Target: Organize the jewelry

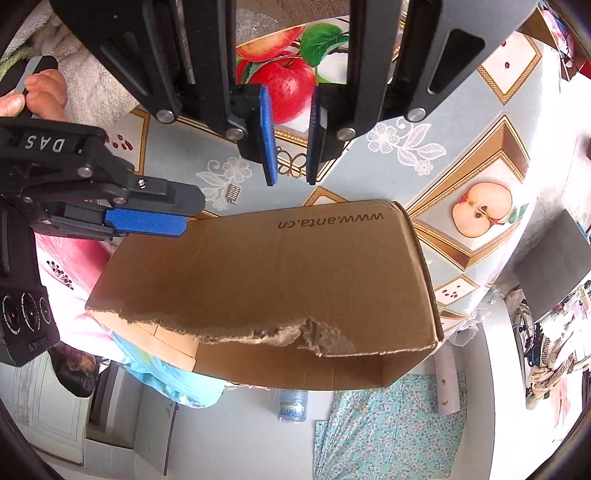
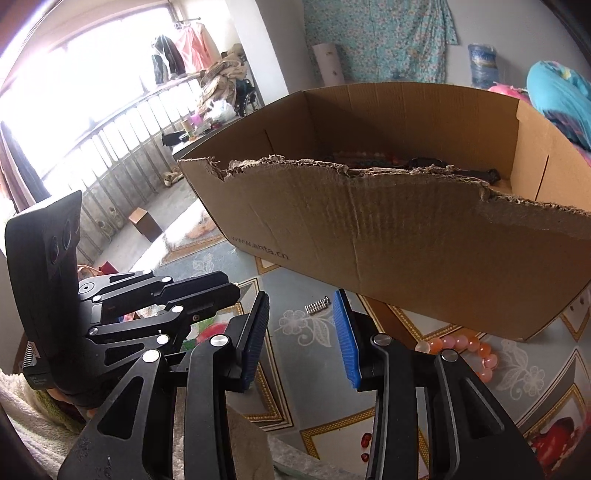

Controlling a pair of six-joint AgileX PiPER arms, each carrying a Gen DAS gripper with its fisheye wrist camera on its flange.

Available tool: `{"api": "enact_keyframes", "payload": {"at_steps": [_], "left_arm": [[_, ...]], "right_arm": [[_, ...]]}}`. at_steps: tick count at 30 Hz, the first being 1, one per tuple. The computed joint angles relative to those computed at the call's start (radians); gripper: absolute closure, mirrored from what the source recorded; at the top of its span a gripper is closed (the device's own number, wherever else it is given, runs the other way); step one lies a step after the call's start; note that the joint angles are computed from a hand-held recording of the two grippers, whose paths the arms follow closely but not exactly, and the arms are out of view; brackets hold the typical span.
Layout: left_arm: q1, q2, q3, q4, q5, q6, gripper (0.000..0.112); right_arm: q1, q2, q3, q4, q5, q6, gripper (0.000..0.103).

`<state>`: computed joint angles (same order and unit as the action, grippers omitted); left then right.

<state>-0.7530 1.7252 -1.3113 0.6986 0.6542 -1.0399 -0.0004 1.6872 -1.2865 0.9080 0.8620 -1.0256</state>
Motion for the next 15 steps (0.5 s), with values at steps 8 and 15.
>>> {"api": "enact_keyframes", "payload": {"at_steps": [8, 15], "left_arm": [[0.009, -0.028, 0.043, -0.002, -0.043, -0.021, 0.097], [0.028, -0.038, 0.073, -0.019, -0.088, -0.021, 0.097]], "right_arm": [[0.07, 0.046, -0.032, -0.115, -0.081, 0.003, 0.078], [0.114, 0.071, -0.057, -0.199, -0.116, 0.017, 0.085]]}}
